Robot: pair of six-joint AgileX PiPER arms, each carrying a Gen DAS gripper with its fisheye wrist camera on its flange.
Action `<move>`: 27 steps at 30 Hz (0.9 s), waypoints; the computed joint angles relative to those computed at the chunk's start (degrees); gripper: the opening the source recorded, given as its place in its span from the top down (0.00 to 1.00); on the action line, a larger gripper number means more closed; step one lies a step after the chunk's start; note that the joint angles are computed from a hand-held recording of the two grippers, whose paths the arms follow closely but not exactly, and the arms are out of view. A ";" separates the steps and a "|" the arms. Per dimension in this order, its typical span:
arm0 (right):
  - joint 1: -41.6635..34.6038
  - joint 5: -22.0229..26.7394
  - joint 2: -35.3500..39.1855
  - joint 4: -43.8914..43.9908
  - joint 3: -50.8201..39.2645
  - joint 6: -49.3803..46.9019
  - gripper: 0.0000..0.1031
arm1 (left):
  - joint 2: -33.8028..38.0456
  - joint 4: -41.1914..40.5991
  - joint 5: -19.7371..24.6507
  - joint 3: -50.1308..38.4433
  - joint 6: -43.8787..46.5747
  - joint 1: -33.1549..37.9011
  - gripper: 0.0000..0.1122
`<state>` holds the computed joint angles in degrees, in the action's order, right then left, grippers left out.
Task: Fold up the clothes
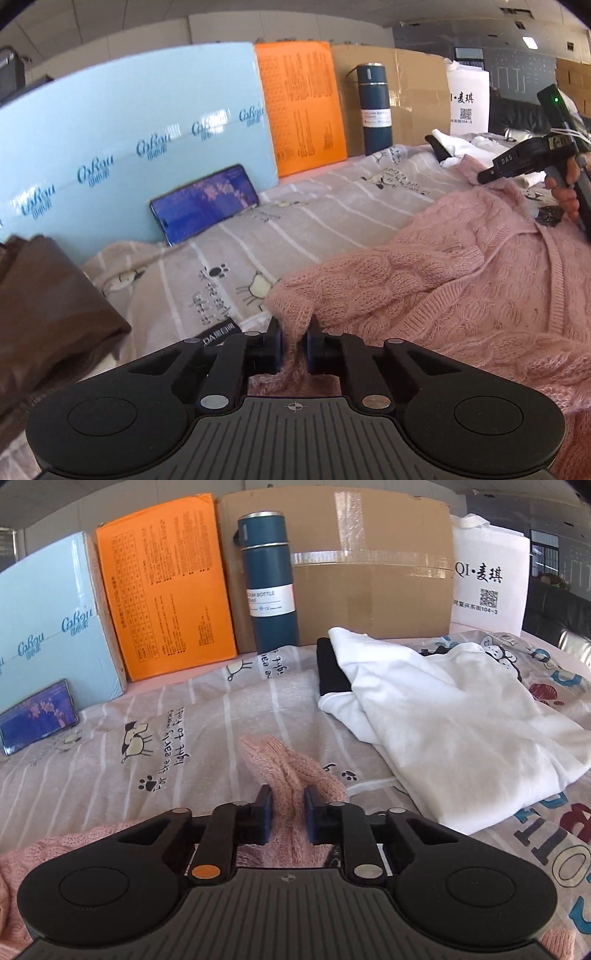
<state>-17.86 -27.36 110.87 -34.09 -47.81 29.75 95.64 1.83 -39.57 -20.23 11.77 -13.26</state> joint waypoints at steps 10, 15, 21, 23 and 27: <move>-1.21 -13.06 -3.89 3.84 2.24 7.34 0.90 | -1.83 -17.74 -7.43 -2.80 12.41 -0.07 0.93; -0.39 -17.28 -0.11 6.57 0.12 10.48 0.90 | 2.39 -20.20 -4.03 -8.21 15.90 2.16 0.93; 0.06 -0.78 6.56 6.08 -8.93 12.35 0.71 | 10.02 -24.86 -3.37 -11.82 21.65 0.41 0.85; 0.44 1.46 6.93 14.41 -8.90 5.75 0.54 | 10.73 -25.79 -5.14 -11.24 23.05 -0.18 0.73; -2.36 -2.89 4.57 12.91 -5.36 7.04 0.45 | 7.96 -25.77 -12.63 -6.29 21.59 -1.24 0.43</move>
<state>-20.23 -30.25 115.44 -21.17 -53.16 36.78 103.60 -23.93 -52.20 -26.52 33.36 -14.50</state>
